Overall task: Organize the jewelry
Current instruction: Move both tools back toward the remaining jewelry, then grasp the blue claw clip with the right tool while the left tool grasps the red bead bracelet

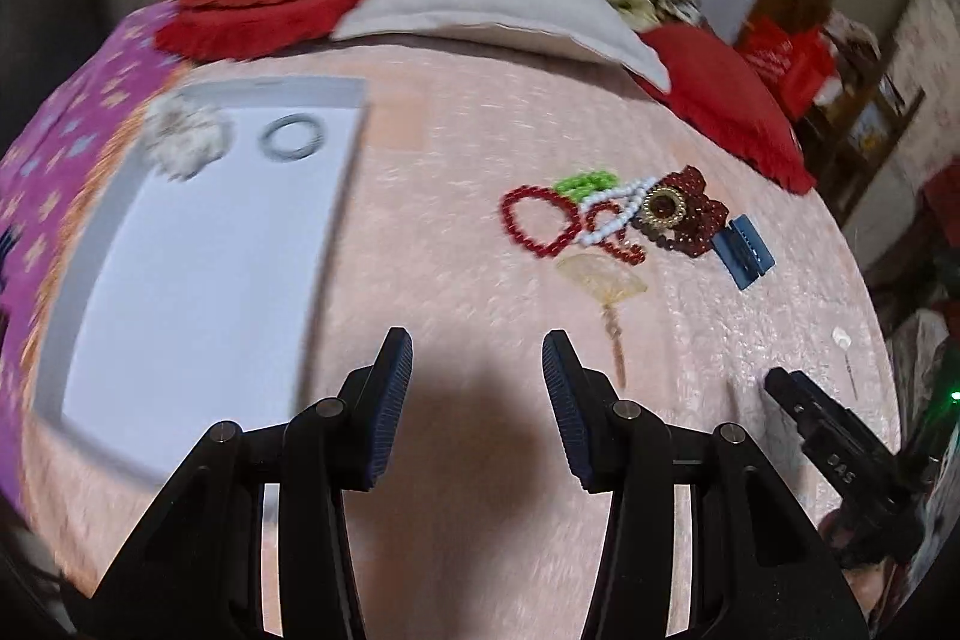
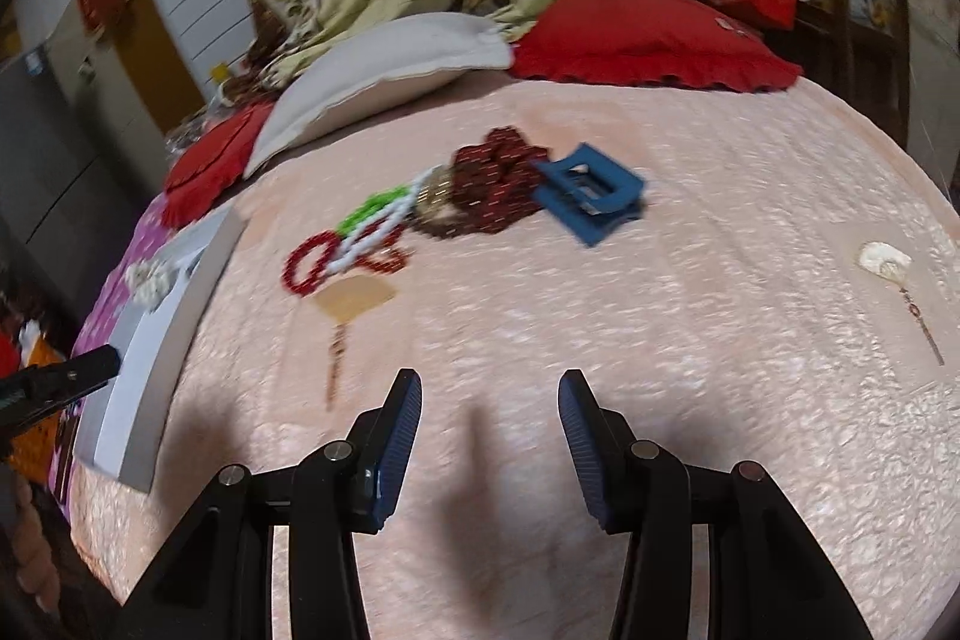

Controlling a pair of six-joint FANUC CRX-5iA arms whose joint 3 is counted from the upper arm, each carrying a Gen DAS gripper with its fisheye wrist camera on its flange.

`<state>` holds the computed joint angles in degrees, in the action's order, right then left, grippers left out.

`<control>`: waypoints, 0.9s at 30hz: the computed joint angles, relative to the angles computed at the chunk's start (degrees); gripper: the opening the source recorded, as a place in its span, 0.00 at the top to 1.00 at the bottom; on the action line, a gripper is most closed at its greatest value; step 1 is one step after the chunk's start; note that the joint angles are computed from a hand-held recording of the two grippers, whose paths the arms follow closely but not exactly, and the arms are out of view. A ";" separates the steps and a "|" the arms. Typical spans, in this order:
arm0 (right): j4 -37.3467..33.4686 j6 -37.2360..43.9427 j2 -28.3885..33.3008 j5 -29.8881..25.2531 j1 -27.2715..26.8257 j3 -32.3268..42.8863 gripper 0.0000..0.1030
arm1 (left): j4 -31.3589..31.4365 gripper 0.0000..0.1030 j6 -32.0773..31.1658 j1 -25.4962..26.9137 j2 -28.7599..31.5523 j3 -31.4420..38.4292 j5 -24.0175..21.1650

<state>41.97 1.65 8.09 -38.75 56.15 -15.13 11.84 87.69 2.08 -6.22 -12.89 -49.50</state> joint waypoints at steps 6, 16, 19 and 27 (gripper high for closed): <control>-2.16 1.85 0.14 0.45 -3.54 -0.09 0.56 | 3.56 0.61 -3.72 -0.58 11.78 8.61 -1.16; -10.09 11.77 2.24 0.47 -11.05 5.24 0.56 | 6.16 0.62 -5.39 0.40 24.36 18.75 -3.79; -12.10 14.69 4.06 1.74 -13.41 7.57 0.56 | 10.93 0.62 -8.49 1.41 25.54 17.38 -3.11; -20.23 24.04 9.75 3.98 -16.46 14.66 0.56 | 11.46 0.62 -13.99 0.05 24.95 15.67 0.46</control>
